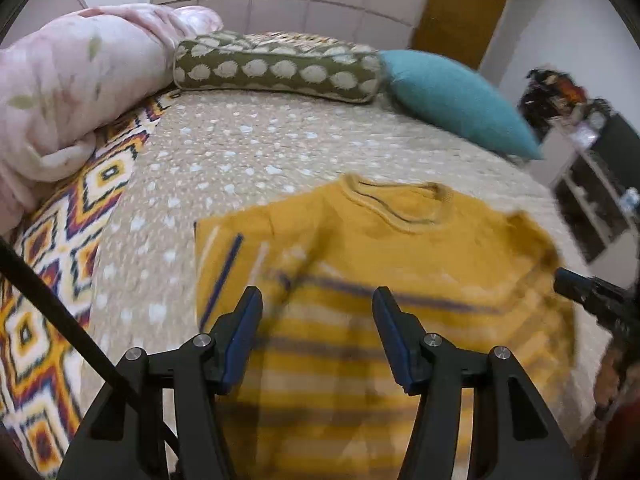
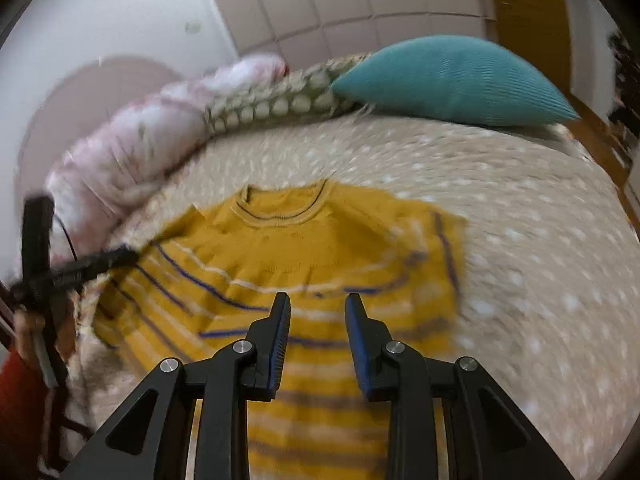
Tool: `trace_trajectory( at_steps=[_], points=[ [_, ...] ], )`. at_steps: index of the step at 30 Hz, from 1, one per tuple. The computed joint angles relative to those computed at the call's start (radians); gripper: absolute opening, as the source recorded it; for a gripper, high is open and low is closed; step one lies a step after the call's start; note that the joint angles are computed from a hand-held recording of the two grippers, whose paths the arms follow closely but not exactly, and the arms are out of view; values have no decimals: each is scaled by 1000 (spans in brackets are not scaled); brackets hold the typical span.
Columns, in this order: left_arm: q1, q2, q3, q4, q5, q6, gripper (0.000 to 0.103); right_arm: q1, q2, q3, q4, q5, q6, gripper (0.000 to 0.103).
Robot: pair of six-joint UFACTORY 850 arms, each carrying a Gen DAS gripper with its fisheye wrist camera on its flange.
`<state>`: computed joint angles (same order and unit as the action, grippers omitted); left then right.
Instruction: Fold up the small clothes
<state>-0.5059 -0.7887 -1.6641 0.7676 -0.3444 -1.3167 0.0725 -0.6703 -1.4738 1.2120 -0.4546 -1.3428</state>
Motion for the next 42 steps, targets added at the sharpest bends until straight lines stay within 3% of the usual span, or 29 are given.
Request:
trace_trajectory(
  at_steps=[4,6,9,13,14,17,19,21,24,28,33,37,39,42],
  points=[
    [37,-131,-164,-132,-122,101,56,49,-151,-202,-342,72,346,31],
    [61,-151,-168,-168,-91,84,60,37,-238,-324,-443,34,511,30],
    [77,-112,-76,-32,43,-107,60,-11,-338,-469,-314,-97,563,30],
    [85,-83,-21,82,107,-229,60,-80,-411,-549,-96,-206,628,30],
    [91,-70,-4,83,124,-249,60,-91,-417,-553,-88,-202,675,35],
    [88,-21,44,177,105,-383,60,-117,-386,-501,-31,-176,668,36],
    [81,11,71,218,61,-421,60,-128,-322,-419,-20,-138,597,42],
    [69,55,117,268,23,-464,63,-138,-254,-326,17,-108,496,55],
    [39,113,184,310,-30,-503,66,-165,-146,-166,81,-108,340,55],
    [-15,165,262,372,-40,-539,67,-200,-18,31,162,-121,166,55],
    [-73,142,287,324,-71,-441,67,-197,71,174,195,-176,11,55],
    [-83,131,307,312,-164,-408,68,-144,97,245,109,-58,-8,55],
    [-77,151,331,319,-183,-421,68,-112,96,258,31,56,4,43],
    [-70,185,370,346,-227,-467,68,-113,117,289,90,132,-79,43]
  ],
)
